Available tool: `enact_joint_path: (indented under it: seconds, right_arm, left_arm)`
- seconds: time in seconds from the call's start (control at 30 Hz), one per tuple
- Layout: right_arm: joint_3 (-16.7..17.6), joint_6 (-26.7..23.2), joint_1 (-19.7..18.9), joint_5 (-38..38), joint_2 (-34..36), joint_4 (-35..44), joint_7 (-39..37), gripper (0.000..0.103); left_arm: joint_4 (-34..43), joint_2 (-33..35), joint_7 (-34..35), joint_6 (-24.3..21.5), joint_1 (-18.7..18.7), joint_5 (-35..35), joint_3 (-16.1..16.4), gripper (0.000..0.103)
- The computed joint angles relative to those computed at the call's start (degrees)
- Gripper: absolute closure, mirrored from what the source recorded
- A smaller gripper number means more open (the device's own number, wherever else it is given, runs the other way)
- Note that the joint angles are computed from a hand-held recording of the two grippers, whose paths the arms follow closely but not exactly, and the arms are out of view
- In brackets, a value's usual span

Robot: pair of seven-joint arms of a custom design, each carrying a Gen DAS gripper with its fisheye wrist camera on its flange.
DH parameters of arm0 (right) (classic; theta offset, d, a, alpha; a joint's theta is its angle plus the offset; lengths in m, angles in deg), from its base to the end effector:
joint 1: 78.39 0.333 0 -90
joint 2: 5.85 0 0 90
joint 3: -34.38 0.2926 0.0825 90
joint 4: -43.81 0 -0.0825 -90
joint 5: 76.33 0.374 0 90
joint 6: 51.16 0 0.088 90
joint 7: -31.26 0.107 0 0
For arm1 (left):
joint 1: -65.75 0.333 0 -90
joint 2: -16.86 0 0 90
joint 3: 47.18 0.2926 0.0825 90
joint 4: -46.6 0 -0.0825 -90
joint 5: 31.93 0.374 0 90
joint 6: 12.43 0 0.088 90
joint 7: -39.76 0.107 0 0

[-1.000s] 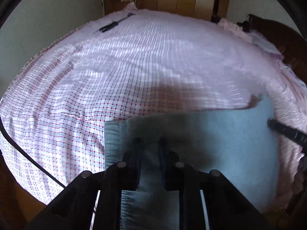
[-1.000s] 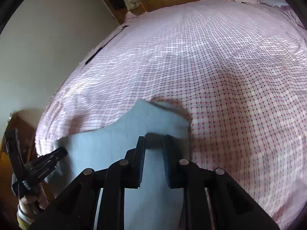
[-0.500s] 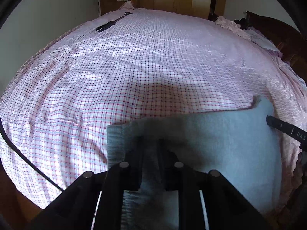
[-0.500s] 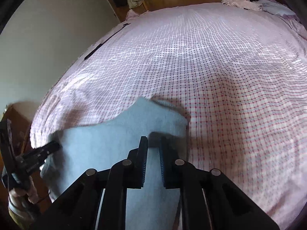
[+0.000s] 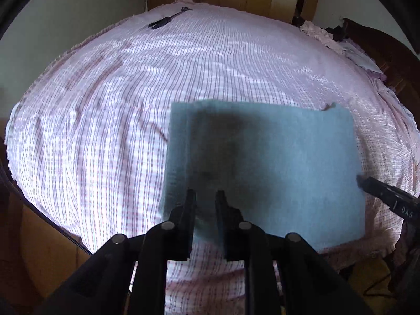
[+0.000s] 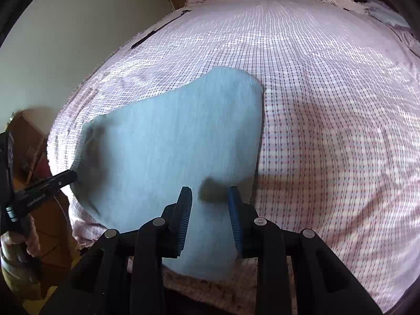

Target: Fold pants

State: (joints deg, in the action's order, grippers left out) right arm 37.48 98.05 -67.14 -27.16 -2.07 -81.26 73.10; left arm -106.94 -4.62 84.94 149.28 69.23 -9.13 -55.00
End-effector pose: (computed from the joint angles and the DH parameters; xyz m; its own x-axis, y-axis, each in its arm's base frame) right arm 0.5463 0.1233 0.3739 0.4631 -0.8305 -0.3097 -0.8151 -0.2617 -0.5169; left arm 0.4271 -0.0507 0.3914 0.3320 -0.9414 0.0589 -0.7882 -0.3112 -0.5309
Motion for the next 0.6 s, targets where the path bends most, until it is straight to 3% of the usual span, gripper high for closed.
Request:
enact_joint_path:
  seconds: [0.07,0.27,0.47,0.6]
  right_arm:
    - [-0.1,-0.7,-0.1,-0.2,-0.8,-0.5,-0.2,0.082]
    - [-0.2,-0.9,0.6,-2.0,-1.9,-1.4,-0.2,0.079]
    - [-0.1,-0.9,0.9,-5.7,-0.3,-1.6,0.4,0.076]
    - [-0.1,-0.6,0.9,-10.1,1.9,-0.9,4.7,0.075]
  left_arm:
    - [-0.5,-0.8,0.8,-0.5,-1.1,-1.4,0.7,0.093]
    - [-1.6,-3.3,2.0,-1.3,-1.8,-0.1,-1.2,0.094]
    - [-1.4,-0.1,4.6,-1.1,-3.2,-2.9,1.1,0.094]
    - [-2.4,2.0,4.8,0.2,-2.6,-5.0,2.1,0.094]
